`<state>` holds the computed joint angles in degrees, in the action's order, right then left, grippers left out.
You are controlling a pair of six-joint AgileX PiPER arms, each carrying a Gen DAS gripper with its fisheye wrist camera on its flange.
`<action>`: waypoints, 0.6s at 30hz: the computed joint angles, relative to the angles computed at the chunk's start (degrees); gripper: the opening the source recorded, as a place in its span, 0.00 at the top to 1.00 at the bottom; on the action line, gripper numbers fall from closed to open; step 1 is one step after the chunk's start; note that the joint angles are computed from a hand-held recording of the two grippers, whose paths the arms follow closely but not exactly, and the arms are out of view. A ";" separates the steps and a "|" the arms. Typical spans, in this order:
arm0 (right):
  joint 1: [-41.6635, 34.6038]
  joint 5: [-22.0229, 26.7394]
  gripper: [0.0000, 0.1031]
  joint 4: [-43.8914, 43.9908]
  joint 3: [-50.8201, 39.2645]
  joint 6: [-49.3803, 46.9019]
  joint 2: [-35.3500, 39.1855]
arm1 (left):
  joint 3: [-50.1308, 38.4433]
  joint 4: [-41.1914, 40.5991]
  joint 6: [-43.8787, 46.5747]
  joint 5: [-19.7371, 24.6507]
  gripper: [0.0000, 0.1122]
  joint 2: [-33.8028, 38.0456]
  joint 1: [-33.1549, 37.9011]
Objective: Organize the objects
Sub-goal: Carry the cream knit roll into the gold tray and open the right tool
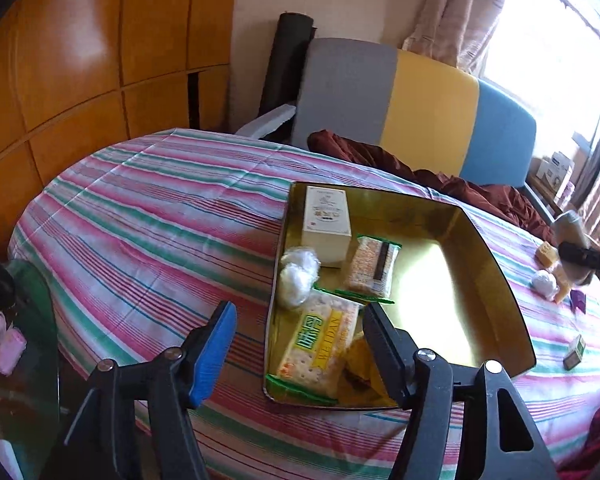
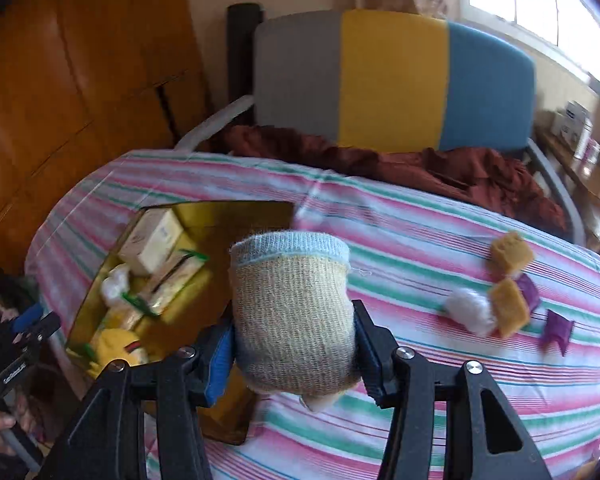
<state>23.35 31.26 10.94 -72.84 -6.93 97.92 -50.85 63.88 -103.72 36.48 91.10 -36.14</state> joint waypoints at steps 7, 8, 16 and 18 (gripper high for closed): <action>10.79 3.84 0.48 -0.77 -9.51 3.54 13.71 | 3.24 1.95 -2.67 -2.67 0.33 -1.22 1.72; 11.38 4.79 0.48 -1.44 -11.37 4.64 15.81 | 3.62 2.24 -3.11 -3.10 0.32 -1.31 1.89; 13.52 6.56 0.46 5.21 -16.92 3.11 23.18 | 4.98 3.26 -4.83 -5.19 0.29 -1.57 3.33; 13.33 6.49 0.45 8.91 -16.44 -0.45 23.11 | 5.22 3.35 -5.12 -5.41 0.29 -1.58 3.45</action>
<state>36.69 37.75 19.85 -89.29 -7.38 121.03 -45.63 67.23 -108.83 31.08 89.52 -32.69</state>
